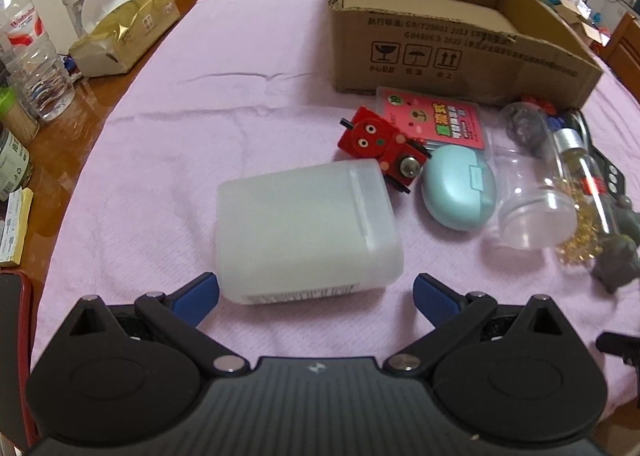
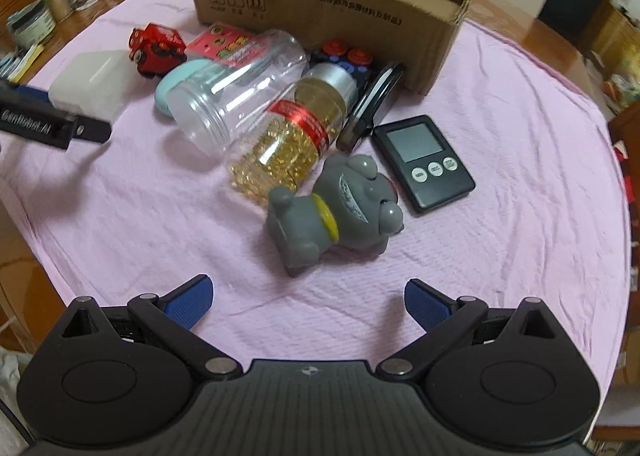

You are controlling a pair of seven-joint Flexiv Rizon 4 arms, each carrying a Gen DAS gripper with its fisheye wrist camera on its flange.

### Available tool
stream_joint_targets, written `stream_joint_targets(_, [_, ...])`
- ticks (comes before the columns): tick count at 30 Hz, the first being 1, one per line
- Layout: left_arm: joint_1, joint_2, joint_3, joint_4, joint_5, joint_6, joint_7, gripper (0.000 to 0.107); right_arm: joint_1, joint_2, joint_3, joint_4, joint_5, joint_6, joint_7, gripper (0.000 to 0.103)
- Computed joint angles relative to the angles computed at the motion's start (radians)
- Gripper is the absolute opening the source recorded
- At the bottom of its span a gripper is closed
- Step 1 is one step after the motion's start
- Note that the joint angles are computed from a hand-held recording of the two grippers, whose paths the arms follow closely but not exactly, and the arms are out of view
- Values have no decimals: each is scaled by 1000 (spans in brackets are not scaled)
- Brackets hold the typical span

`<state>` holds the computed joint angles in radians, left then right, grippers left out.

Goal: Organize rigid objects
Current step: 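Reach the left tool to the frosted white box while the right tool approaches the grey cat, then close the left tool on the white box while the right tool grasps the grey cat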

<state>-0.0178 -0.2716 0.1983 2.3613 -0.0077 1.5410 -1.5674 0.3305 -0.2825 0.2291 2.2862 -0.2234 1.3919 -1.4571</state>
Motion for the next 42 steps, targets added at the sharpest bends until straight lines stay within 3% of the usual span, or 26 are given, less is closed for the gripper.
stream_joint_targets(4, [-49, -16, 56, -32, 40, -18, -62, 102, -48, -20, 52, -21, 56, -5, -98, 103])
stream_joint_targets(12, [-56, -45, 70, -96, 81, -50, -109, 102, -65, -28, 79, -77, 125, -91, -223, 103])
stream_joint_targets(17, [61, -33, -56, -57, -17, -22, -28, 89, -54, -30, 75, -90, 150, -103, -269, 103])
stream_joint_targets(20, [59, -34, -55, -48, -38, -7, -19, 84, -49, -28, 70, -90, 158, -99, -285, 103])
stream_joint_targets(28, [83, -30, -84, -32, -88, 5, 56, 84, -76, -66, 90, -139, 166, -49, -382, 103])
stream_joint_targets(34, [110, -29, -120, -16, -134, 20, 117, 84, -120, -115, 152, -229, 250, -144, -497, 103])
stream_joint_targets(39, [113, -22, -126, -11, -162, 8, 143, 83, -105, -70, 154, -214, 304, -223, -518, 103])
stream_joint_targets(42, [99, -23, -112, -18, -166, -2, 137, 83, -64, -55, 117, -186, 296, -199, -503, 103])
